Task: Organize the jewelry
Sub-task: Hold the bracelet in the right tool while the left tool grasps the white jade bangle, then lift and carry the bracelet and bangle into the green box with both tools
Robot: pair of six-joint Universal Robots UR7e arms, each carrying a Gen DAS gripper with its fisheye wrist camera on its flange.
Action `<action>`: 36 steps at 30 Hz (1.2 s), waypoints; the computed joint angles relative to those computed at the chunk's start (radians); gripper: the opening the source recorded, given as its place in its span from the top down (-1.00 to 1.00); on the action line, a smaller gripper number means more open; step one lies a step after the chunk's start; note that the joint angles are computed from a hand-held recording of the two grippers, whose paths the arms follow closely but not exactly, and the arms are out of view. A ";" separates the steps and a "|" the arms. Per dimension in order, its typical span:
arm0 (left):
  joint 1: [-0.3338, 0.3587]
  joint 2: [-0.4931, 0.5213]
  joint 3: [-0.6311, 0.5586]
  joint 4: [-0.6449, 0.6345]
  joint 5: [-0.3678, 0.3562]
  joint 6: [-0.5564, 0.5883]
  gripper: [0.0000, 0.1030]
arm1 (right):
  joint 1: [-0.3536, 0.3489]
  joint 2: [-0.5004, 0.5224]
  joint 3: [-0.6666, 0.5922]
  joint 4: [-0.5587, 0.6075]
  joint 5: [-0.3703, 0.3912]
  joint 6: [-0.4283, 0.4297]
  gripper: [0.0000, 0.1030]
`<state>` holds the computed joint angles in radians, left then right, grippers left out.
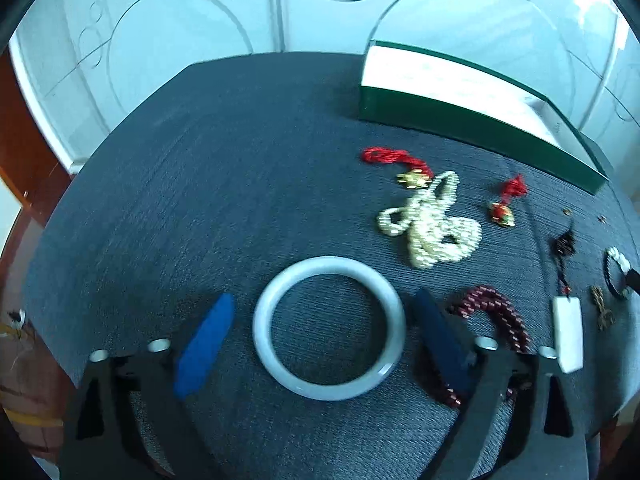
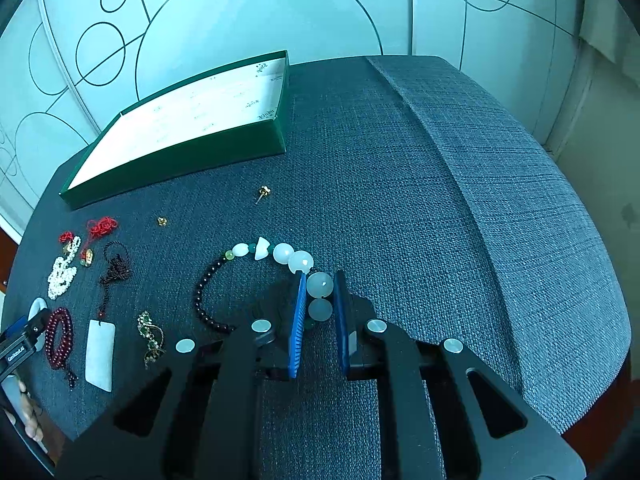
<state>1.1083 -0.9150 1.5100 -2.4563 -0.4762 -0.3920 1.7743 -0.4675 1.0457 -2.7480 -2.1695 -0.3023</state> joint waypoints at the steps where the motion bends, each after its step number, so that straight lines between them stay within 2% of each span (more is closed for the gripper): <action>1: -0.004 0.003 0.001 -0.007 0.002 0.016 -0.44 | 0.000 -0.001 0.003 -0.002 -0.001 0.001 0.73; 2: -0.006 0.004 0.005 -0.023 -0.003 0.032 -0.36 | 0.000 -0.002 0.006 -0.006 -0.002 0.005 0.73; 12: -0.011 0.012 0.002 -0.021 0.016 0.029 -0.35 | 0.002 -0.012 0.027 -0.024 -0.019 0.021 0.73; 20: -0.019 0.007 -0.005 0.034 0.019 -0.015 -0.35 | 0.005 -0.026 0.044 -0.061 0.001 0.017 0.74; 30: -0.043 -0.015 0.016 -0.064 0.028 0.074 -0.35 | 0.035 -0.050 0.055 -0.113 0.032 -0.003 0.74; 36: -0.056 -0.010 -0.015 -0.111 0.013 0.152 -0.35 | 0.058 -0.050 0.041 -0.134 0.046 -0.019 0.74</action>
<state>1.0525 -0.9245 1.4949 -2.5675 -0.4632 -0.2397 1.8327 -0.5178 1.0863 -2.8822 -2.1233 -0.3217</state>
